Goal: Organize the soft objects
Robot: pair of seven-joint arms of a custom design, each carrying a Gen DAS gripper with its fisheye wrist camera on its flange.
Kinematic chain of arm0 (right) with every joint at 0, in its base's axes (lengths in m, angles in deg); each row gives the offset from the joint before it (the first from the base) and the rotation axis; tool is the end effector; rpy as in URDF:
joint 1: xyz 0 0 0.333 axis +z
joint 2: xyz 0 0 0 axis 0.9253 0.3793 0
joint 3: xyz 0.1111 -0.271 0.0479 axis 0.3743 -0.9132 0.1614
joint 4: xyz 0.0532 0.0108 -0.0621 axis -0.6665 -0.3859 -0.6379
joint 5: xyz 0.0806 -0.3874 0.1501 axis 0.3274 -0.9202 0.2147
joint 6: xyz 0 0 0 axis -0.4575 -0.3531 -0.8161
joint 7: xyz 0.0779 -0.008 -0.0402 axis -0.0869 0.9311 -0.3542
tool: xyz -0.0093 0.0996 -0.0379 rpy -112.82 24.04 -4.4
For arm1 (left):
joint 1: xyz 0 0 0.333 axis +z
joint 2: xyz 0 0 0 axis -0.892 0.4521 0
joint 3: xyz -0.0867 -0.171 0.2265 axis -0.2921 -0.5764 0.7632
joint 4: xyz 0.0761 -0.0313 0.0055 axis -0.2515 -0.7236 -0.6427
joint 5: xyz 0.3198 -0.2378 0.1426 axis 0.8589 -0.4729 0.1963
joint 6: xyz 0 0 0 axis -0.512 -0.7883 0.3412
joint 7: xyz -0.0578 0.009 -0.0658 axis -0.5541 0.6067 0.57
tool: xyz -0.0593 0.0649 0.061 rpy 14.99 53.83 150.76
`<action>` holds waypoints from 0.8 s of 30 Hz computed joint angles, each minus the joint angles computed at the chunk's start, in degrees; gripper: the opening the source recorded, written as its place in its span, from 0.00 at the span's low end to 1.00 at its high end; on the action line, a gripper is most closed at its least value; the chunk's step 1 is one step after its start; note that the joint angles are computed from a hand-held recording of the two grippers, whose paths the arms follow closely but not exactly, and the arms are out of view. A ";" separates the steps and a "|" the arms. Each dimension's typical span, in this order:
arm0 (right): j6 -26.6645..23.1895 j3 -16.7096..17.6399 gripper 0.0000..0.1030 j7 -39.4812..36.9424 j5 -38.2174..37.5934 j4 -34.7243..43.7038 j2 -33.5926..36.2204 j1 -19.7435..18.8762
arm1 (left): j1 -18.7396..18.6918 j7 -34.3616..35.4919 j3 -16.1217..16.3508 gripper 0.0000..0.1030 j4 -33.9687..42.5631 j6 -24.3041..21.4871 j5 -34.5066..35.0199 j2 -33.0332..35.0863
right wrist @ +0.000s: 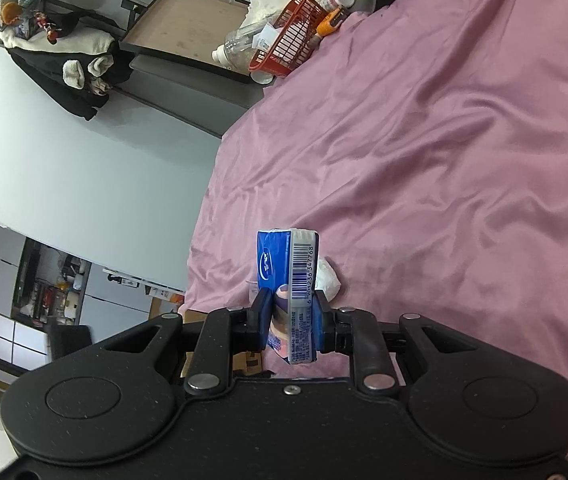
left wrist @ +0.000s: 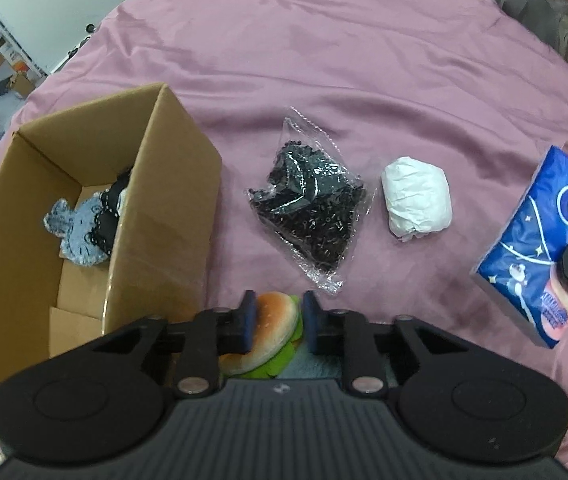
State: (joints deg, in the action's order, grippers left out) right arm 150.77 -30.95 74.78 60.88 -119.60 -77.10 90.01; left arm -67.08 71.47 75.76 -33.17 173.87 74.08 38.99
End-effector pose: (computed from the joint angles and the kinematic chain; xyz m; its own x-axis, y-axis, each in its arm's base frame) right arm 0.5591 0.2727 0.4457 -0.0302 -0.6189 -0.7849 -0.8117 0.4734 -0.3421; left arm 0.5891 -0.1201 0.4675 0.2499 -0.9659 -0.0676 -0.9335 -0.2218 -0.2819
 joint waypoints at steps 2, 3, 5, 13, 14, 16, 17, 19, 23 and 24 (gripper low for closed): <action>0.31 0.10 0.20 -0.20 -0.19 -0.04 -0.30 0.14 | 0.07 -1.46 0.01 0.12 -1.53 1.42 0.65 -1.61; 0.54 0.14 0.20 -0.21 -0.59 -0.05 -0.39 0.27 | 0.15 -1.98 0.01 0.10 -2.56 2.63 0.94 -2.71; 0.69 0.16 0.20 0.72 -2.26 -0.08 -0.60 0.53 | 0.34 -1.99 0.04 0.10 -4.05 4.35 0.55 -4.44; 2.03 0.41 0.20 6.24 -10.29 -0.06 -1.37 1.74 | 1.47 1.15 1.21 0.09 -9.20 11.31 -7.53 -10.80; 2.13 0.45 0.20 7.19 -11.59 -0.04 -1.51 1.90 | 1.57 1.56 1.30 0.09 -9.76 11.87 -8.32 -11.56; 2.39 0.54 0.20 9.21 -14.40 -0.03 -1.87 2.30 | 1.63 2.32 1.60 0.09 -11.03 13.20 -10.35 -13.07; 2.49 0.56 0.20 10.28 -15.91 0.16 -1.91 2.49 | 1.65 2.94 1.90 0.09 -11.62 13.88 -11.59 -13.84; 2.45 0.64 0.20 12.18 -18.58 0.74 -1.83 2.82 | 1.63 4.43 2.56 0.09 -12.97 15.49 -14.06 -15.51; 2.57 1.10 0.20 16.15 -24.31 2.25 -1.20 3.66 | 1.87 7.46 3.78 0.09 -14.67 17.52 -18.03 -18.22; 2.68 1.28 0.20 16.93 -25.53 2.61 -1.01 3.86 | 2.07 8.08 4.07 0.09 -14.98 18.03 -18.66 -18.83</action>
